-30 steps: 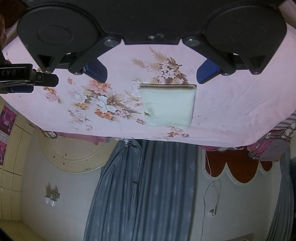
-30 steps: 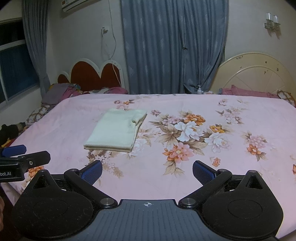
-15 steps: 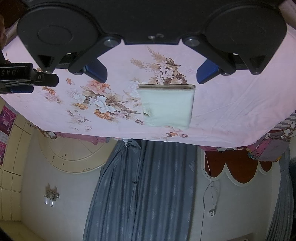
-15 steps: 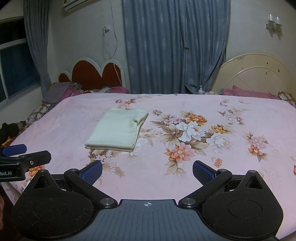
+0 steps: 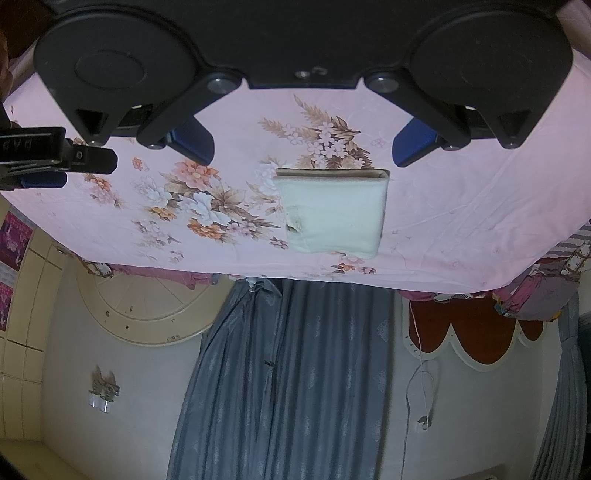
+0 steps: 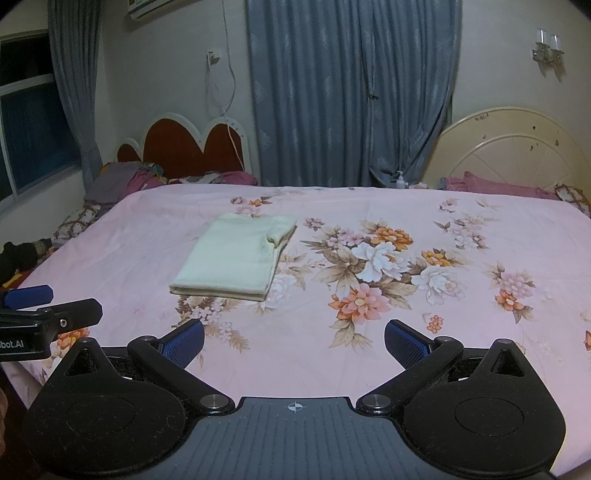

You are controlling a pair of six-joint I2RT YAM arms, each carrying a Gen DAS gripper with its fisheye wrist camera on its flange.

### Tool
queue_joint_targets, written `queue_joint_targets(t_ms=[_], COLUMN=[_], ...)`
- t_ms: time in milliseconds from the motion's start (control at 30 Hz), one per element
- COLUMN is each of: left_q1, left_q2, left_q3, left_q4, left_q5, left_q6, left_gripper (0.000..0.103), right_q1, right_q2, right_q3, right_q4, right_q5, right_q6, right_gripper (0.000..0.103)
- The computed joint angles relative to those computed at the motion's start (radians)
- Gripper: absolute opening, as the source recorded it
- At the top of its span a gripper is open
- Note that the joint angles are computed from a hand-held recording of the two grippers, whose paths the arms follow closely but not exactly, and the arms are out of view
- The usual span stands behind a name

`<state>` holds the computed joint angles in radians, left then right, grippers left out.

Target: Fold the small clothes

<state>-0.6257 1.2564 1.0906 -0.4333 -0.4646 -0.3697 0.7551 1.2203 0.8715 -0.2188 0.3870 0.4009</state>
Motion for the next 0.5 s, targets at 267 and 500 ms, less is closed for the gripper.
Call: queue_joint_targets(t_ms=[267, 500], left_q1=[0.001, 0.009], left_q2=[-0.009, -0.004], left_q3=[-0.015, -0.011], left_q4=[0.024, 0.025], left_q5=[0.007, 0.013], left_q6=[0.021, 0.031], left_gripper=[0.099, 0.1], right_q1=[-0.006, -0.008], right_q2=[-0.005, -0.008], right_q3=[-0.008, -0.01], right_q4=[0.002, 0.0], right_q5=[-0.004, -0.007], right_q6=[-0.009, -0.01], right_gripper=[0.102, 0.102])
